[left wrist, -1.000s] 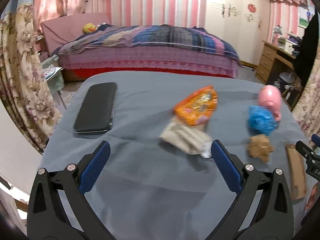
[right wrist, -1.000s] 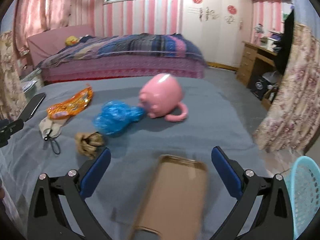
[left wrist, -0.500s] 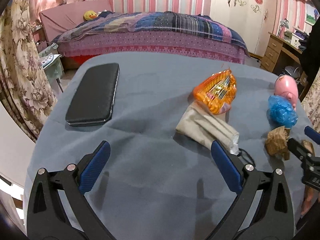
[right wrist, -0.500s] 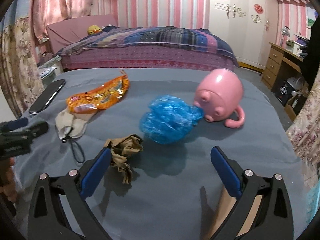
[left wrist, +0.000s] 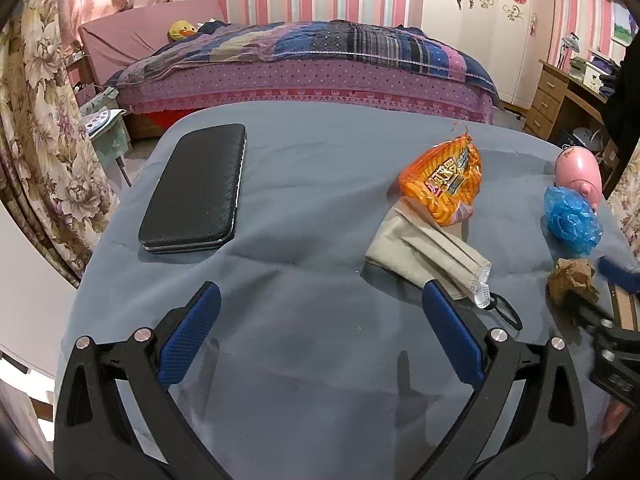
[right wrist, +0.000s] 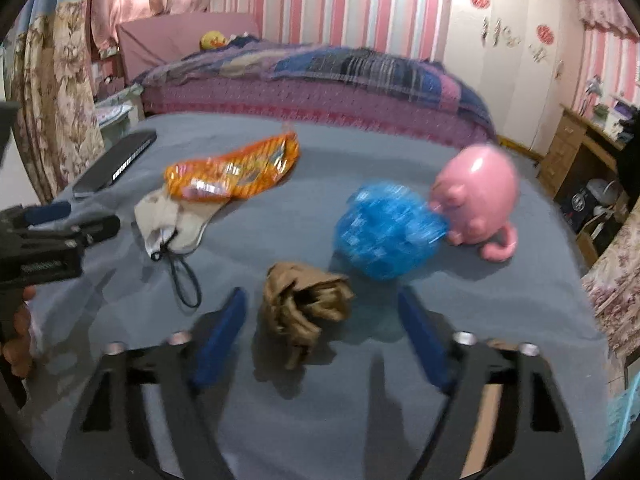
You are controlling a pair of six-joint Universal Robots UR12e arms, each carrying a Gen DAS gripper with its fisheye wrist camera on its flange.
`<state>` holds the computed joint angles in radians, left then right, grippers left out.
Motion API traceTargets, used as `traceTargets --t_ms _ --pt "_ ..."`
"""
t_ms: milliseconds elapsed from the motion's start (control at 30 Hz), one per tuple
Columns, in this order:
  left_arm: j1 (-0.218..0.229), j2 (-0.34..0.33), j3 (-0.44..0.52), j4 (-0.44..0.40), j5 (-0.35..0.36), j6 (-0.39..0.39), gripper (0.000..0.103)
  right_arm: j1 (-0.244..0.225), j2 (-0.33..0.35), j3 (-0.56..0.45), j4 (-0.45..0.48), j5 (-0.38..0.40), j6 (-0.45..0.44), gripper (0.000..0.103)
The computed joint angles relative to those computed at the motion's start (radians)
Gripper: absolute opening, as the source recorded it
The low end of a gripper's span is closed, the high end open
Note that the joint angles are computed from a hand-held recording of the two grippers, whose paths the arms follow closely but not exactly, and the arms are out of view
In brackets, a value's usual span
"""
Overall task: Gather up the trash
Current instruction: 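Grasp the white mask with the left tool while the right tool grasps crumpled brown paper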
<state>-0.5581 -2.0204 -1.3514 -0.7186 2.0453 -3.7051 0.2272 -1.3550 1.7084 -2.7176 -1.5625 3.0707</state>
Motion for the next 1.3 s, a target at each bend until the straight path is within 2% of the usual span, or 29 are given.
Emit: traceTargets --t_ms 67,100,267,500,533,567,600,667,700,767,1000,1100,1233,1300 --pt "-0.001 -0.002 0.001 0.008 0.000 0.005 0.097 -0.010 0.001 -0.003 0.012 0.038 0.007 0.046" --pt "-0.001 -0.003 0.002 0.013 -0.003 0.004 0.097 -0.017 -0.002 0.000 0.001 0.062 0.011 0.043" --pt "-0.007 -0.025 0.029 0.028 -0.048 0.004 0.097 -0.026 -0.017 0.027 -0.058 0.049 0.000 0.042" --pt "-0.019 -0.083 0.114 -0.034 -0.056 -0.027 0.096 -0.045 -0.038 0.049 -0.089 0.042 -0.012 0.042" --pt "-0.020 -0.088 0.122 -0.046 -0.053 -0.031 0.092 -0.048 -0.038 0.049 -0.090 0.051 -0.010 0.042" --pt "-0.018 -0.091 0.127 -0.057 -0.061 -0.031 0.076 -0.050 -0.037 0.048 -0.089 0.053 -0.015 0.042" --pt "-0.013 -0.092 0.130 -0.063 -0.095 -0.023 0.054 -0.050 -0.037 0.048 -0.090 0.051 -0.020 0.042" --pt "-0.009 -0.089 0.122 -0.056 -0.113 -0.022 0.041 -0.048 -0.035 0.048 -0.088 0.045 -0.037 0.042" --pt "-0.009 -0.085 0.115 -0.045 -0.113 -0.018 0.029 -0.048 -0.035 0.049 -0.089 0.045 -0.040 0.042" --pt "-0.007 -0.078 0.109 -0.046 -0.127 0.003 0.022 -0.050 -0.037 0.053 -0.093 0.047 -0.036 0.042" --pt "-0.019 -0.013 0.039 -0.034 -0.089 -0.002 0.020 -0.043 -0.054 0.068 -0.089 0.064 -0.040 0.041" --pt "-0.027 0.020 0.000 -0.033 -0.105 -0.021 0.020 -0.044 -0.073 0.082 -0.076 0.072 -0.047 0.040" --pt "-0.045 0.045 -0.031 0.010 -0.111 0.011 0.020 -0.062 -0.122 0.125 -0.062 0.103 -0.006 0.040" --pt "-0.056 0.062 -0.056 0.025 -0.132 0.021 0.020 -0.068 -0.143 0.146 -0.064 0.091 -0.001 0.040"
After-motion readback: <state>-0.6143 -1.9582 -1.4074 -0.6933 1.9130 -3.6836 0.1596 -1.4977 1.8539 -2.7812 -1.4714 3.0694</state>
